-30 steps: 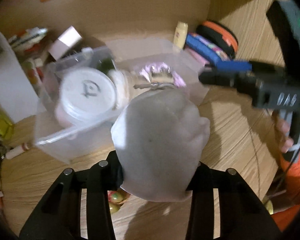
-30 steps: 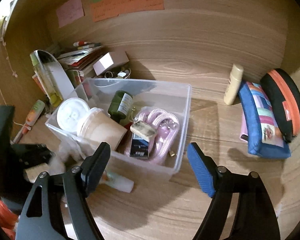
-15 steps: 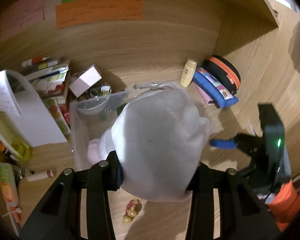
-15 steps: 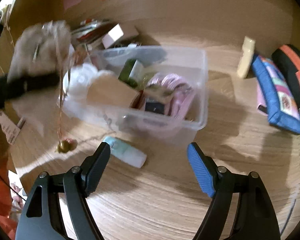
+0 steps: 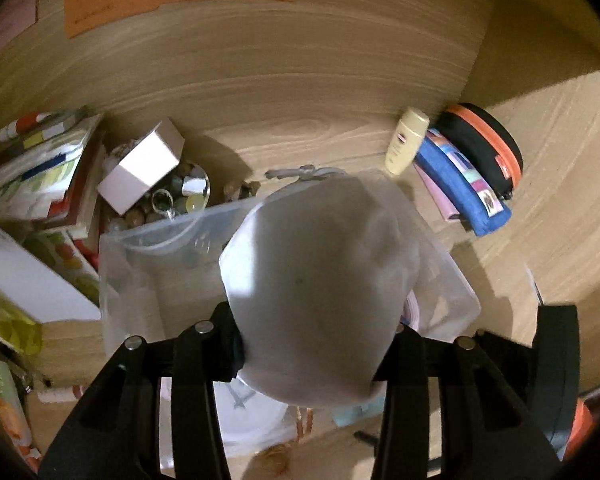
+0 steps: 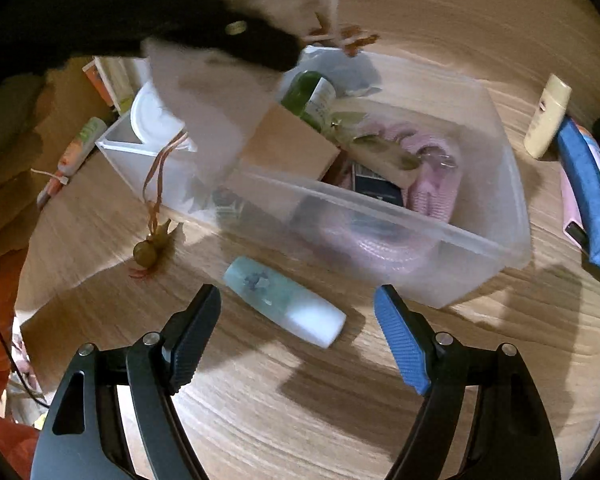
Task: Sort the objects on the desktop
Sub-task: 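Carry the white bag over the bin with the left tool while the right grasps the mint-green bottle, then open the left tool to drop the bag into the bin while the right holds the bottle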
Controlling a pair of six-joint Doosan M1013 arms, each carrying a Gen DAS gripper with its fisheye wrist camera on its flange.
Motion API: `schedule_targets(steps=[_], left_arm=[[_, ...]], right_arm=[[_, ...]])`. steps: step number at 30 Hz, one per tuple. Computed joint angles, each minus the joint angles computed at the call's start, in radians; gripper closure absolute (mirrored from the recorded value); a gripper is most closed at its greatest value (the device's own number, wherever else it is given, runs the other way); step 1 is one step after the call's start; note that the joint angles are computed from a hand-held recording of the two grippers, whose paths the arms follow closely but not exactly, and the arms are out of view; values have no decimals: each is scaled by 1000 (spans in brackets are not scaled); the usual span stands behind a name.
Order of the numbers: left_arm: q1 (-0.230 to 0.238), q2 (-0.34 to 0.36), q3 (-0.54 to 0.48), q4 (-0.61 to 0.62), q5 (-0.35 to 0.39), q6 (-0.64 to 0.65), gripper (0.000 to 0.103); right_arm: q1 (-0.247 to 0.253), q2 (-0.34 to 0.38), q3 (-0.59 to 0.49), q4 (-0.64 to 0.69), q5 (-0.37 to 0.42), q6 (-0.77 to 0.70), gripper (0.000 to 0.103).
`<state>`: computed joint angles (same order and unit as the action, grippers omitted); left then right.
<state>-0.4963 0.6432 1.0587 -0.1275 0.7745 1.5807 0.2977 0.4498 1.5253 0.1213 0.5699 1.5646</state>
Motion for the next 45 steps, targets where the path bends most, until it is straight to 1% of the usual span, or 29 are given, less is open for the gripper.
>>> schedule_targets(steps=[3, 7, 10, 12, 13, 15, 18, 21, 23, 28, 30, 36, 42, 45], left_arm=[[-3, 24, -38, 26, 26, -19, 58], [-6, 45, -67, 60, 47, -47, 52], [-8, 47, -67, 74, 50, -47, 47], [-11, 39, -55, 88, 44, -42, 41], [-12, 34, -48, 92, 37, -39, 40], [-14, 21, -30, 103, 19, -37, 36], [-16, 2, -4, 118, -5, -34, 34], [-15, -13, 16, 126, -19, -36, 33], [-14, -20, 26, 120, -24, -38, 33], [-13, -55, 75, 134, -58, -53, 32], [-14, -71, 98, 143, -76, -62, 30], [-11, -126, 178, 162, -139, -89, 28], [-6, -166, 252, 182, -160, -121, 27], [-1, -177, 284, 187, -148, -139, 27]], right_arm=[[-1, 7, -7, 29, 11, -24, 26], [4, 11, -8, 6, 18, -21, 28], [18, 10, -5, -60, 9, 6, 38], [25, 9, -3, -90, 6, 16, 48], [27, 8, -2, -104, 4, 21, 52], [30, 7, -1, -106, 5, 13, 65], [31, 5, 1, -87, 5, -10, 74], [33, 2, 5, -83, 2, -17, 78], [33, 0, 9, -67, 1, -31, 80], [31, -16, 32, -32, -6, -57, 80], [30, -15, 27, -21, -5, -60, 80], [30, -40, 55, 2, -42, -52, 80], [20, -72, 90, 25, -91, -48, 80], [10, -91, 109, 38, -113, -47, 80]])
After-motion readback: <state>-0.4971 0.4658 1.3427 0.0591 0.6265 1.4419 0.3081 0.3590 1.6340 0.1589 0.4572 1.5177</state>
